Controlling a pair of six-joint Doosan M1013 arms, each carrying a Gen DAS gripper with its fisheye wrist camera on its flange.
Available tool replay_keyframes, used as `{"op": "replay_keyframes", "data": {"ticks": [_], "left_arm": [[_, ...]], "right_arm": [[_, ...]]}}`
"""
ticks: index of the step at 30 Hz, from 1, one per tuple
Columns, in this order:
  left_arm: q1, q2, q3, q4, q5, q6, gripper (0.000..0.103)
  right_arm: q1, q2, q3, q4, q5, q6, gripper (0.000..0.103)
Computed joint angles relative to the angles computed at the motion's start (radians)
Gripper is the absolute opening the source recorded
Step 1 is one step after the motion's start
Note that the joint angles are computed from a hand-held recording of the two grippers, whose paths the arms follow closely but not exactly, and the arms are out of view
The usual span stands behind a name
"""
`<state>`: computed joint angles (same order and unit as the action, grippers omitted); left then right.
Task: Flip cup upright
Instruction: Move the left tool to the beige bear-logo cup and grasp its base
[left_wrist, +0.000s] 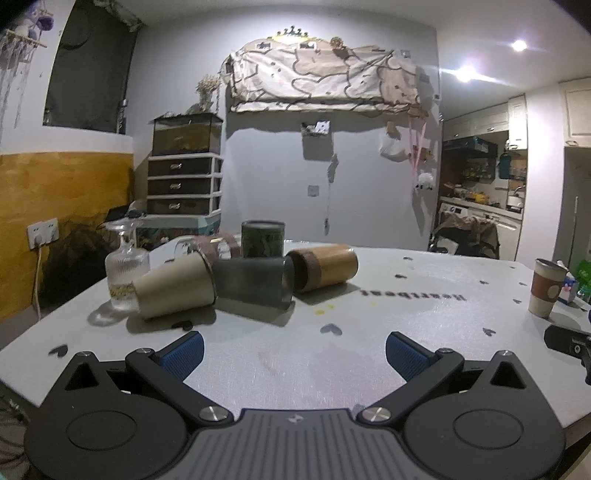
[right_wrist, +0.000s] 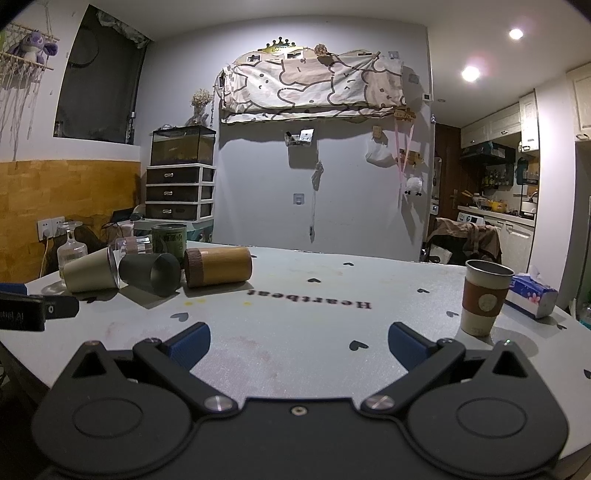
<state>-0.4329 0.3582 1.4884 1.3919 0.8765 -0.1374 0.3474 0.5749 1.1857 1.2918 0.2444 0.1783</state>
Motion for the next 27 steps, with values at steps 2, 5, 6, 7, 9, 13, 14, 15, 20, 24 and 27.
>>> {"op": "replay_keyframes", "data": {"ticks": [2,5,6,7,9,13,14,15,20,24,27], "left_arm": [[0.009,-0.005,0.01,0.042,-0.002,-0.018,0.103],[0.031,-0.009,0.018,0.079,0.012,-0.002,0.103],[0.04,-0.011,0.02,0.091,0.018,0.0,0.103],[0.052,-0.013,0.021,0.092,0.023,0.009,0.103],[0.078,-0.018,0.022,0.074,0.013,0.044,0.103],[0.145,-0.037,0.047,0.092,-0.056,0.035,0.103],[0.158,-0.039,0.047,0.086,-0.066,0.041,0.103],[0.179,-0.043,0.051,0.077,-0.094,0.052,0.103],[0.288,-0.07,0.074,-0.023,-0.401,0.162,0.103],[0.328,-0.05,0.038,-0.245,-0.477,0.463,0.103],[0.344,-0.028,0.006,-0.391,-0.485,0.654,0.103]], "right_arm": [[-0.001,0.001,0.0,0.016,0.004,-0.005,0.103],[-0.004,0.002,0.001,0.038,0.014,-0.01,0.103],[-0.004,0.003,0.0,0.038,0.018,-0.006,0.103],[-0.003,0.004,-0.001,0.038,0.021,-0.003,0.103],[-0.007,0.003,0.005,0.077,0.035,-0.038,0.103],[-0.009,0.003,0.009,0.111,0.051,-0.066,0.103],[-0.009,0.004,0.008,0.106,0.054,-0.059,0.103],[-0.008,0.005,0.007,0.097,0.056,-0.05,0.103],[-0.008,0.007,0.006,0.068,0.063,-0.018,0.103],[-0.008,0.012,0.004,0.036,0.064,0.01,0.103],[-0.006,0.015,0.001,-0.006,0.063,0.057,0.103]]}}
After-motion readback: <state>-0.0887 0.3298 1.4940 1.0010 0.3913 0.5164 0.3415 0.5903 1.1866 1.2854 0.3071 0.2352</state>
